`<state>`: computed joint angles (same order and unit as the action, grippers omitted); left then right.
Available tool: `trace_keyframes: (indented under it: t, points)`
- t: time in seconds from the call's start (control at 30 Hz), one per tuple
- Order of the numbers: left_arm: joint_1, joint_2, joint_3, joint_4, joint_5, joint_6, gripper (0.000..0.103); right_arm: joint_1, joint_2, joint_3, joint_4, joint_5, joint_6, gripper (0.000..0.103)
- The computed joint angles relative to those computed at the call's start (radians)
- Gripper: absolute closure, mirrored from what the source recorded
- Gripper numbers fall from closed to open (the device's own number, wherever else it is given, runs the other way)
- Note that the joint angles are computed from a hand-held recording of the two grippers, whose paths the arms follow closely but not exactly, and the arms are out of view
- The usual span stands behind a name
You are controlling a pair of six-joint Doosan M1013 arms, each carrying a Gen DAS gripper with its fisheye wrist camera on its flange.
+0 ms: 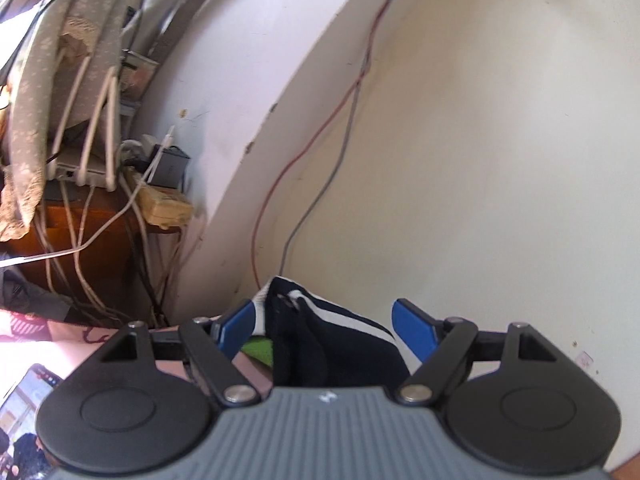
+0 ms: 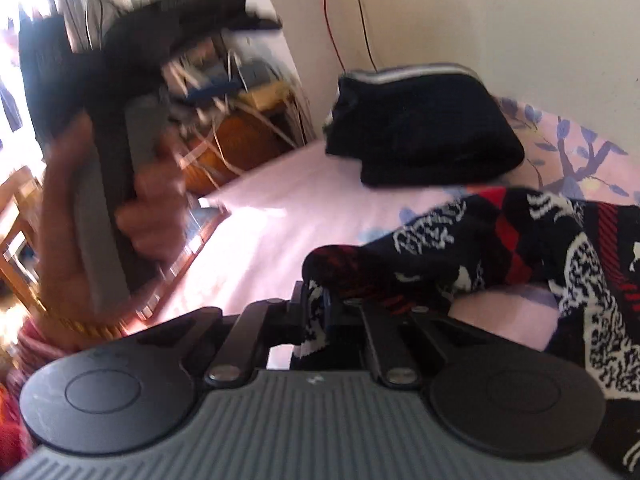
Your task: Fold small clothes
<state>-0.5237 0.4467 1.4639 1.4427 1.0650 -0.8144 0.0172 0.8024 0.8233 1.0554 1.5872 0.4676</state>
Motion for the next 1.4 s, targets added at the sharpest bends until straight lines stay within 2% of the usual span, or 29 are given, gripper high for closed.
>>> trace_keyframes:
  t: [0.07,0.1,0.17,0.23,0.33,0.43,0.53,0.67,0.8,0.87,1.0,1.03,1.07,1.1,1.13,1.27,1.4]
  points:
    - [0.005,-0.005,0.007,-0.006,-0.02,-0.02,0.026,-0.027,0.05,-0.09,0.171,0.058,0.175,0.092]
    - [0.007,-0.004,0.005,-0.01,-0.032,-0.016,0.026,-0.044,0.074,-0.127,0.251,0.053,0.268,0.092]
    - [0.006,0.0,-0.004,-0.018,-0.046,0.007,0.026,-0.08,0.104,-0.167,0.359,0.001,0.388,0.09]
    - [0.004,0.008,-0.017,-0.021,-0.056,0.038,0.026,-0.12,0.101,-0.147,0.371,-0.11,0.428,0.085]
    - [0.009,0.025,-0.043,-0.038,-0.129,0.101,0.026,-0.171,0.071,-0.092,0.171,-0.277,0.486,0.038]
    - [0.017,0.043,-0.071,-0.064,-0.25,0.166,0.026,-0.198,0.027,-0.023,-0.045,-0.399,0.447,0.04]
    - [0.022,0.067,-0.108,-0.127,-0.325,0.271,0.026,-0.211,-0.03,0.066,-0.007,-0.473,0.258,0.04]
    - [0.023,0.1,-0.154,-0.229,-0.343,0.416,0.026,-0.187,-0.066,0.106,0.066,-0.452,-0.068,0.04]
    - [0.033,0.107,-0.159,-0.285,-0.371,0.462,0.026,-0.132,-0.067,0.103,-0.005,-0.374,-0.348,0.04]
    - [0.037,0.107,-0.159,-0.304,-0.38,0.468,0.026,-0.099,-0.058,0.098,-0.087,-0.363,-0.436,0.039]
    - [0.045,0.103,-0.153,-0.324,-0.392,0.462,0.026,-0.049,-0.028,0.061,-0.223,-0.321,-0.485,0.039]
    - [0.046,0.101,-0.15,-0.32,-0.395,0.454,0.026,-0.041,-0.034,0.078,-0.238,-0.346,-0.515,0.041]
    - [0.046,0.099,-0.147,-0.314,-0.397,0.448,0.026,-0.041,-0.034,0.084,-0.222,-0.351,-0.534,0.048]
    - [0.046,0.098,-0.146,-0.309,-0.397,0.444,0.026,-0.037,-0.03,0.069,-0.236,-0.344,-0.507,0.066]
    - [0.045,0.096,-0.144,-0.304,-0.397,0.44,0.026,-0.037,-0.031,0.061,-0.234,-0.356,-0.471,0.093]
    - [0.044,0.093,-0.139,-0.288,-0.427,0.431,0.026,-0.092,-0.002,-0.05,-0.03,-0.253,-0.241,0.093]
    - [0.035,0.1,-0.147,-0.265,-0.47,0.478,0.026,-0.16,0.05,-0.19,0.202,-0.249,0.034,0.093]
